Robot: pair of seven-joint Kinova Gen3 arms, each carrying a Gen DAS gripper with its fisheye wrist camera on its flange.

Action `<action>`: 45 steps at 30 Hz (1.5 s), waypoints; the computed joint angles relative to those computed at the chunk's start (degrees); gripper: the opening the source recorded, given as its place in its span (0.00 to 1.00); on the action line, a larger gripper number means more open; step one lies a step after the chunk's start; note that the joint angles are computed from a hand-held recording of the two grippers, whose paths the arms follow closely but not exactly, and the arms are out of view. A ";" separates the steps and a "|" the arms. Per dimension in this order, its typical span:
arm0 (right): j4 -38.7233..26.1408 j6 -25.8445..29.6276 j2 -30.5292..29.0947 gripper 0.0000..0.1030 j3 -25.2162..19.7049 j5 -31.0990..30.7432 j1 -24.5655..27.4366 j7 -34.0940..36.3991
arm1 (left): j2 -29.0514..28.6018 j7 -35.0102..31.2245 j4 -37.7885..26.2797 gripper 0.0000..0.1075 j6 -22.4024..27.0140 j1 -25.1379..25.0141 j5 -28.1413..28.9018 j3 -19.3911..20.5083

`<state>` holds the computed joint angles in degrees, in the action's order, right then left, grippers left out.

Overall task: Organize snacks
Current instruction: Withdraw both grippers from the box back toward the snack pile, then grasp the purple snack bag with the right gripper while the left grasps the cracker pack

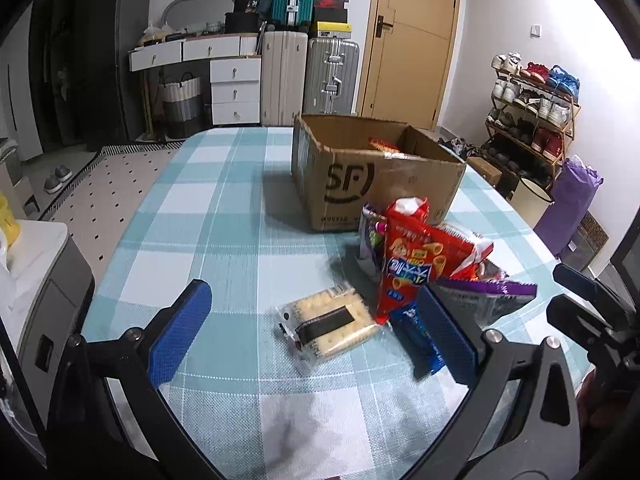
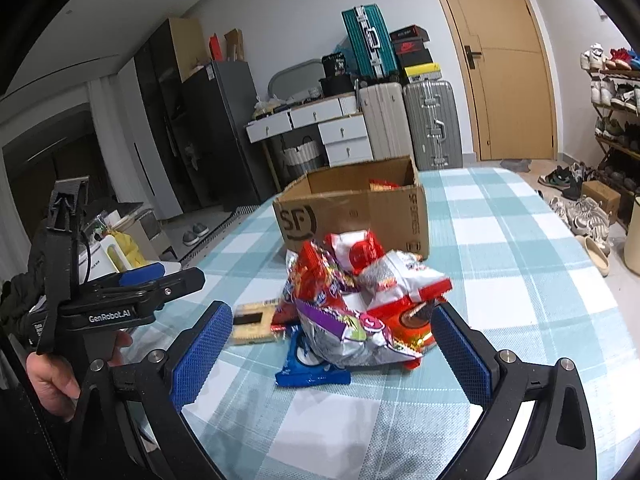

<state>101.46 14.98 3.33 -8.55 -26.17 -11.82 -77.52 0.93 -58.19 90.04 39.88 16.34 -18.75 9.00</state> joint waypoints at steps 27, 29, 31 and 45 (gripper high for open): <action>-9.89 7.71 11.71 0.98 -1.68 2.72 2.11 -2.78 | 5.73 -8.32 -0.24 0.95 -3.41 -2.39 9.11 -3.07; -11.56 9.50 12.72 0.95 -1.90 3.16 2.41 -3.64 | 6.21 -9.50 -0.40 0.95 -3.62 -2.75 10.24 -3.13; -12.20 10.01 13.21 0.86 -2.65 3.21 2.96 -3.04 | 6.31 -10.13 -0.20 0.95 -3.65 -2.84 10.93 -3.22; -12.14 11.04 14.93 0.53 -6.80 -5.22 8.63 5.50 | 8.26 -14.90 -0.41 0.95 -2.53 -4.54 15.37 -3.82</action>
<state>89.32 26.03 18.26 -15.36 -31.38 -3.19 -72.02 9.19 -73.10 89.63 37.35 11.79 -3.38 5.17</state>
